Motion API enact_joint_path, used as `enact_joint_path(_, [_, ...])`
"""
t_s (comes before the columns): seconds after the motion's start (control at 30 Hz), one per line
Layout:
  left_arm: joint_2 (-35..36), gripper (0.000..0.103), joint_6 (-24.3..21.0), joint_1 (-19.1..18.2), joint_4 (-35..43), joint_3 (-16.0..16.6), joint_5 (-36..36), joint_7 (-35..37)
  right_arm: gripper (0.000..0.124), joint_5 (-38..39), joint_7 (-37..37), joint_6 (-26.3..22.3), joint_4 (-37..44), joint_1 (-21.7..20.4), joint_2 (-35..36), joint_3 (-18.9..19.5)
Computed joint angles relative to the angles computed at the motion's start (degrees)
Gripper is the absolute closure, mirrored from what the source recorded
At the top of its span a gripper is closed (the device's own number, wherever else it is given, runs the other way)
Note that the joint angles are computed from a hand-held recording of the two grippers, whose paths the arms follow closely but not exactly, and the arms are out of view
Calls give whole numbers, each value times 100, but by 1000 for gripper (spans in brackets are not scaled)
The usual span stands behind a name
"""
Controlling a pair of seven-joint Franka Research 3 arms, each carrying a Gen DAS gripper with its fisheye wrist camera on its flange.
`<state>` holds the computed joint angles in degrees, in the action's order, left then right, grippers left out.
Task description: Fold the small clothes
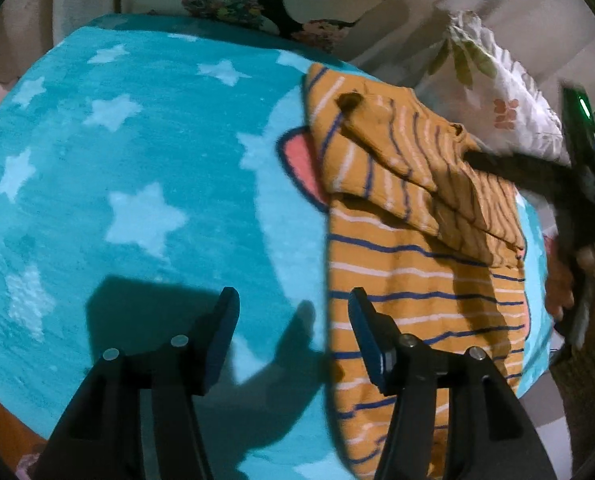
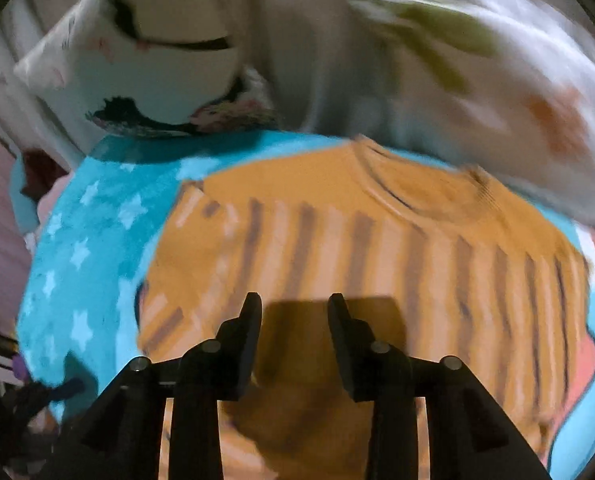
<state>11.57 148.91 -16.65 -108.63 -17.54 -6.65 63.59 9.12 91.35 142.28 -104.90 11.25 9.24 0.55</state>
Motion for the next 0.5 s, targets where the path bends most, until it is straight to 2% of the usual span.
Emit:
enact_joint_path(0.1, [5,47,30,-115,-1,-6,118,-287,82,352,-209,33,-1050,-270,-902,-137])
enact_joint_path(0.27, [-64,47,123,-254,-178,-75,96,-713,70,252,-125,-62,-2610,-903,-2325,-475])
enact_joint_path(0.43, [2,47,404,-311,-379,-257,-303,-795,69,955,-445,-360,-3611,-1435,-3152,-970])
enact_joint_path(0.5, [-47,47,771,-458,-558,-214,-68,-1089,70,1396,-775,-485,-3892,-1509,-3335,-1157])
